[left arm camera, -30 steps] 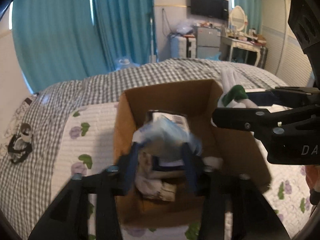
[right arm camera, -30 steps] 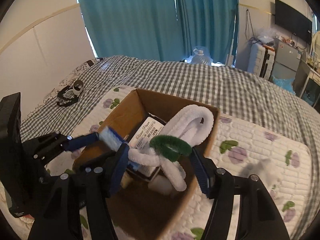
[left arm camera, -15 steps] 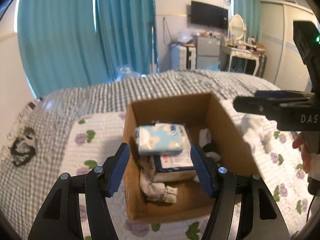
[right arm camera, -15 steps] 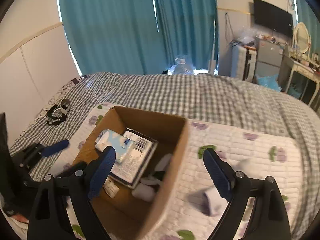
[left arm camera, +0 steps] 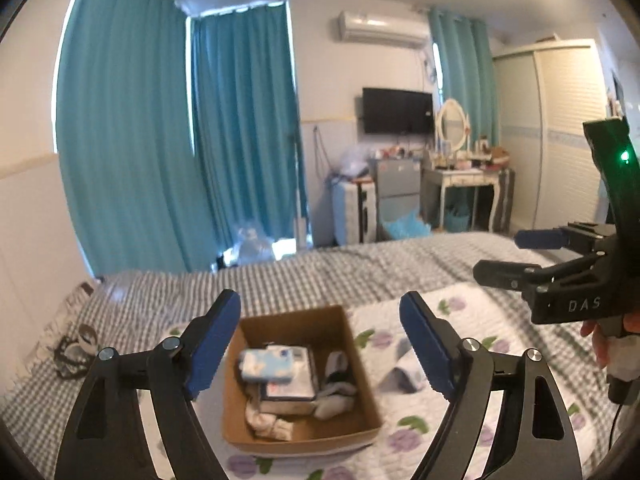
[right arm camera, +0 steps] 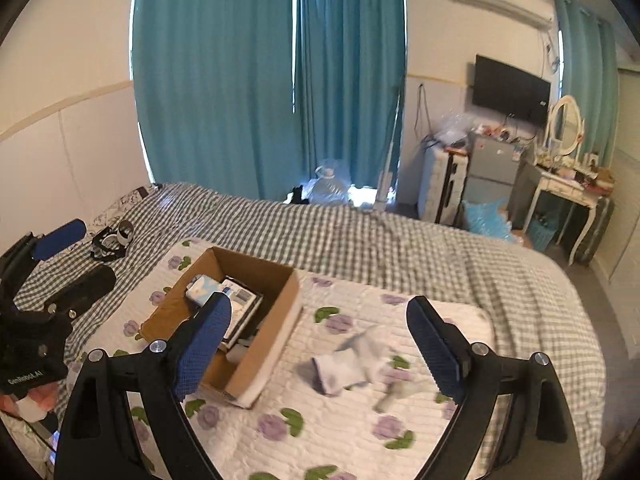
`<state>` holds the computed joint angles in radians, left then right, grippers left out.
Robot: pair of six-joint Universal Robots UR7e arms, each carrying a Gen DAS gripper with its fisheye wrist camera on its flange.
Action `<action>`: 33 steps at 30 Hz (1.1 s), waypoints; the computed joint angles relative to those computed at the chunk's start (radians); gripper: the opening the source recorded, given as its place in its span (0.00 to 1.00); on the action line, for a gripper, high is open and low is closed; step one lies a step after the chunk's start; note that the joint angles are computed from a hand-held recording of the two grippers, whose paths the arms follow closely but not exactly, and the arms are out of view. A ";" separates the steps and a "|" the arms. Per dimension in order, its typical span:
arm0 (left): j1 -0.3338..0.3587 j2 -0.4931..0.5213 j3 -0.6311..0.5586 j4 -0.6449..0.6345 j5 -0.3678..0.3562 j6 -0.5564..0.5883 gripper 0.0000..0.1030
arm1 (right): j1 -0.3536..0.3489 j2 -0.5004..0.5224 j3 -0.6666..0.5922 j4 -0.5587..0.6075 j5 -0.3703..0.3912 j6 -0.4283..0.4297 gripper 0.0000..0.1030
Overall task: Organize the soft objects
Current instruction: 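Grasp the grey bone-shaped toy with the right gripper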
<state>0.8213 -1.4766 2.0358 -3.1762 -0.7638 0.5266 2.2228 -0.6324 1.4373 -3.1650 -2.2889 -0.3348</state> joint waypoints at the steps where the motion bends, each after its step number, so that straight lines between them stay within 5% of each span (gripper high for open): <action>1: -0.013 -0.002 0.005 0.002 0.006 -0.012 0.81 | 0.005 -0.017 0.021 -0.016 -0.012 -0.010 0.87; 8: -0.049 0.053 0.011 0.046 0.080 -0.127 0.81 | -0.006 -0.112 0.160 -0.110 -0.041 -0.029 0.87; 15: -0.010 0.156 -0.023 0.155 0.052 -0.227 0.81 | -0.102 -0.170 0.266 -0.102 -0.011 0.004 0.87; 18: 0.002 0.216 -0.025 0.109 0.065 -0.226 0.81 | -0.151 -0.175 0.286 -0.092 0.018 0.012 0.87; 28: 0.099 0.418 -0.125 -0.057 -0.014 -0.121 0.81 | -0.318 -0.084 0.243 -0.011 0.110 0.030 0.87; 33: 0.145 0.480 -0.195 0.067 -0.016 -0.180 0.81 | -0.371 -0.010 0.172 0.033 0.161 0.045 0.87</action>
